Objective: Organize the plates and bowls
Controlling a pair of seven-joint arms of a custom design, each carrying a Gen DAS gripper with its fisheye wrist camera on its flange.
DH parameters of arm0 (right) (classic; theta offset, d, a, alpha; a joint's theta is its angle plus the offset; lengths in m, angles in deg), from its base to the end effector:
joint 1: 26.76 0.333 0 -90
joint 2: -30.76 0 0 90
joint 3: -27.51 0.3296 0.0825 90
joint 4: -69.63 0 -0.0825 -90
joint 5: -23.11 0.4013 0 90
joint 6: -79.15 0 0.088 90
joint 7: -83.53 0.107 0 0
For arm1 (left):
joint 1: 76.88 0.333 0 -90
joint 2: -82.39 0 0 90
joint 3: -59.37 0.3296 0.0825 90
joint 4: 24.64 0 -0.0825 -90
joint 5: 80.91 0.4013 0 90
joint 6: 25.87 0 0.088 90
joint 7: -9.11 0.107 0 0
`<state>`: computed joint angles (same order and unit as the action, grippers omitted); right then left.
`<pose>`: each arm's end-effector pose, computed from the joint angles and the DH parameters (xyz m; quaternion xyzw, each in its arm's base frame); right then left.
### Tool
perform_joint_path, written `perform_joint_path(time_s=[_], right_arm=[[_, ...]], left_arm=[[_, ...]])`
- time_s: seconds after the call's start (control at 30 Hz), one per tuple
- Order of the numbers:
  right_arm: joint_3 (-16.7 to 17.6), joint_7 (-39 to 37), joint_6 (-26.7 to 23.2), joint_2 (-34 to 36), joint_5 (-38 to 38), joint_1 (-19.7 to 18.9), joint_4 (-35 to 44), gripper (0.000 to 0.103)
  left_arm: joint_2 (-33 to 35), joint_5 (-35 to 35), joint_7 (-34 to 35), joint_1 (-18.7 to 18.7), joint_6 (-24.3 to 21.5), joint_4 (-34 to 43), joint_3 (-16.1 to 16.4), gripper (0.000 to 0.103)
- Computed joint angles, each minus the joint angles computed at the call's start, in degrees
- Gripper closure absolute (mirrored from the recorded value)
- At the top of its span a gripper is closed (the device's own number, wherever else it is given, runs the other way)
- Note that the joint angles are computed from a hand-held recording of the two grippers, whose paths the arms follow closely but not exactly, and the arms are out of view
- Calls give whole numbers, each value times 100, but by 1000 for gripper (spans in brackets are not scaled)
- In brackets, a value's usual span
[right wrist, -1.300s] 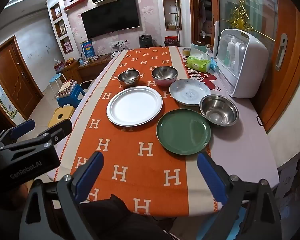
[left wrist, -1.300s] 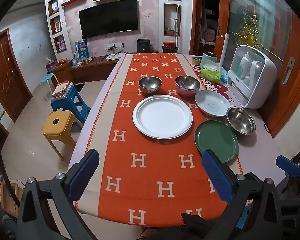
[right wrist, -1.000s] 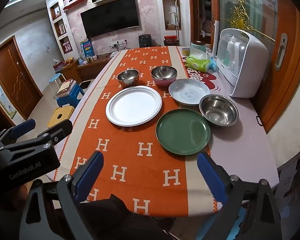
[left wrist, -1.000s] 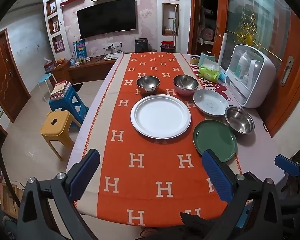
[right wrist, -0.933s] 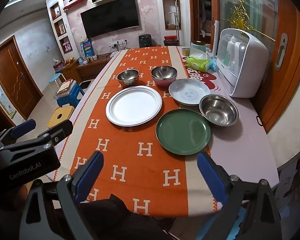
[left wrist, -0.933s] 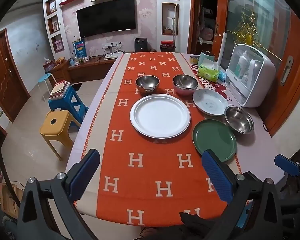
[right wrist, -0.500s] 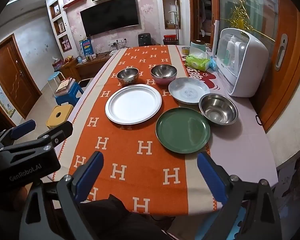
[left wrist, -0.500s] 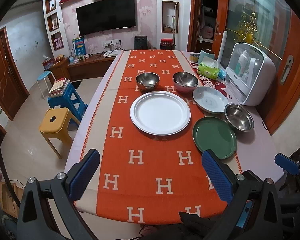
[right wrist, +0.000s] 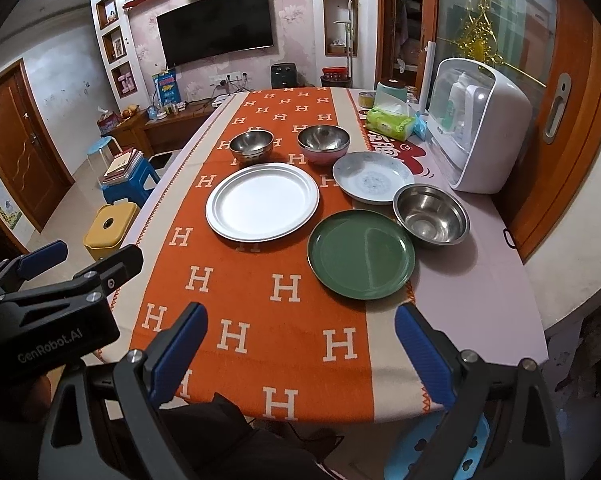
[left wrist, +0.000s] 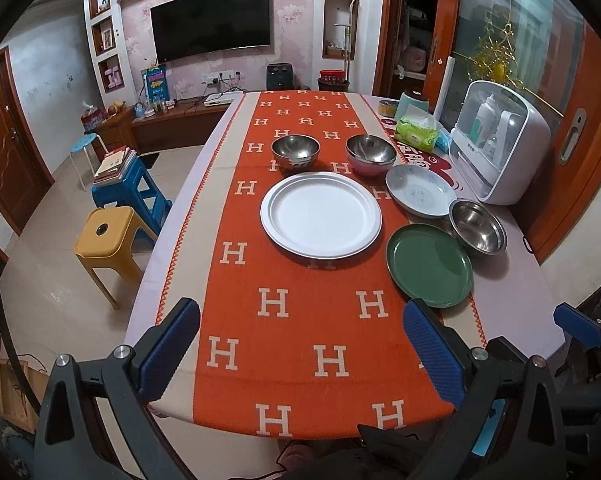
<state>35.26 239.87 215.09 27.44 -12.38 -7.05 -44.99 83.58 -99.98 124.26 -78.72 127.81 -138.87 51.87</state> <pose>0.5281 0.2688 0.5390 -0.5540 0.7655 -0.2506 0.2107 0.6153 -0.0902 0.5321 -0.5370 0.7700 -0.2901 0.1858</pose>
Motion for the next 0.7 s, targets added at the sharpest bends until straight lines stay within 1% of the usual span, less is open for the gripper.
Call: perform_joint_path(time_s=[0.17,0.23,0.4,0.5,0.7], right_arm=[[26,114,-177,56,-110,34,104,7],[24,128,-237,82,-111,54,155,7],[23,203,-358,144,-158,112,267,7],[20,281,-385,178,-220,145,307,7],[-3,692,-466,273,-374,200,367,7]], left_arm=[[7,-154,198,28,-70,38,10,2],[3,-134,173,25,-57,26,7,2],[75,-303,417,70,-181,184,22,2],[122,-462,645,109,-222,261,18,2],[246,-743,1113,200,-254,414,-2,2]])
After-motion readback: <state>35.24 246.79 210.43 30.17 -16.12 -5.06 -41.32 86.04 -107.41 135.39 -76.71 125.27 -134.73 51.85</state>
